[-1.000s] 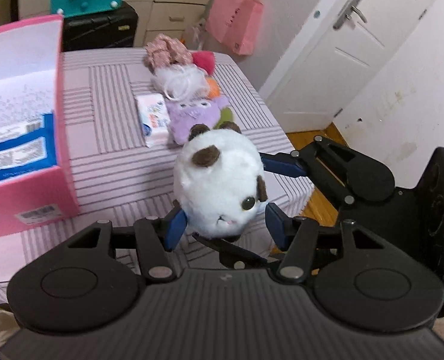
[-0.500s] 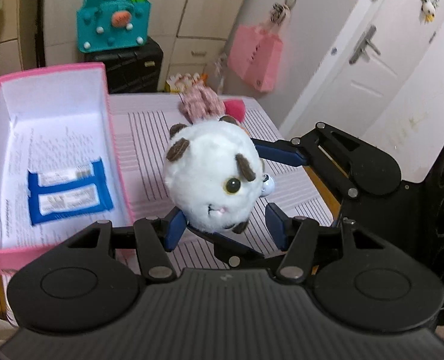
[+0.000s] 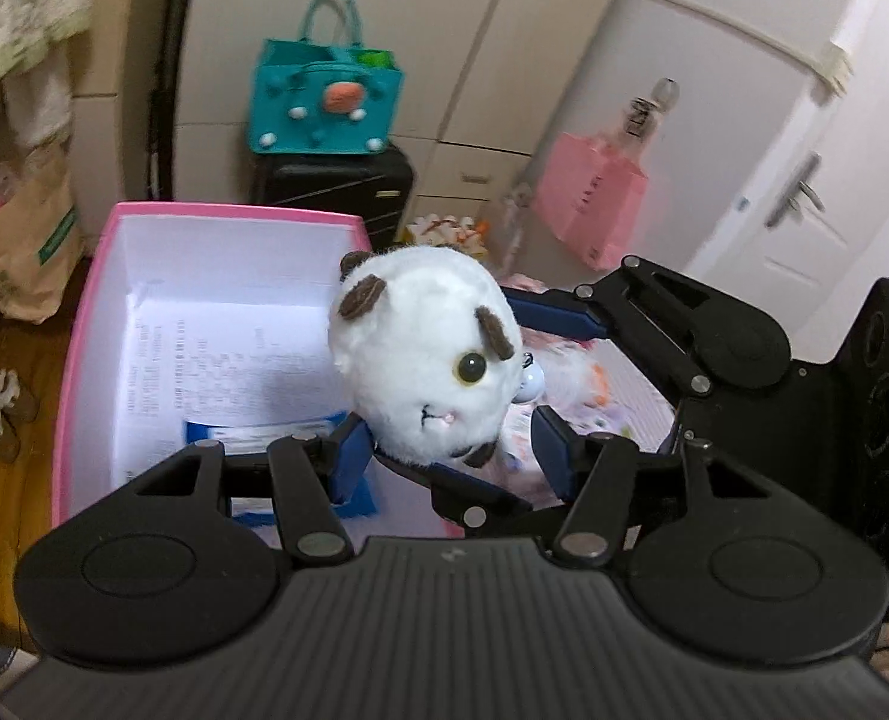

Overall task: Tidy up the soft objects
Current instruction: 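Carry the white plush toy over the pink box with the right tool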

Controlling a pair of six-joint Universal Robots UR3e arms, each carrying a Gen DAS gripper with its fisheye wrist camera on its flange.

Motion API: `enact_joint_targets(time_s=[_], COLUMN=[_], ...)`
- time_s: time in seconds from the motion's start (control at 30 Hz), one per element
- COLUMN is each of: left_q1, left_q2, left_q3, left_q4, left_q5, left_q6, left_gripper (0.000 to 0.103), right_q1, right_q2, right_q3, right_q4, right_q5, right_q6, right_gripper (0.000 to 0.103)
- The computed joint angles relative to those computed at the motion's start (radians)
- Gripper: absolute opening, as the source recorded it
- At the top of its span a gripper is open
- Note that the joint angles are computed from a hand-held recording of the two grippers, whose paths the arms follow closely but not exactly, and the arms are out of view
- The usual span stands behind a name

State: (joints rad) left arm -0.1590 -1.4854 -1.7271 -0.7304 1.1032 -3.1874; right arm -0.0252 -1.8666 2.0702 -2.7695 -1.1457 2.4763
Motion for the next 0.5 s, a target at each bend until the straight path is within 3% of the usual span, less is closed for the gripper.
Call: enact_joint_targets(time_s=[0.3, 0.5], left_q1=[0.12, 0.165], left_q2=[-0.176, -0.287], left_q3=[0.086, 0.152], left_q4=[-0.062, -0.163], left_q5=[-0.056, -0.108], left_q6=[0.017, 0.038], left_gripper=[0.056, 0.055], right_q1=[0.036, 0.064], right_q2=[0.322, 0.46], right_q3=[-0.237, -0.401], right_q4=[0.08, 0.252], right_q5=[0.07, 0.06], right_q6=[-0.014, -0.072], right_gripper=[0.079, 0.078])
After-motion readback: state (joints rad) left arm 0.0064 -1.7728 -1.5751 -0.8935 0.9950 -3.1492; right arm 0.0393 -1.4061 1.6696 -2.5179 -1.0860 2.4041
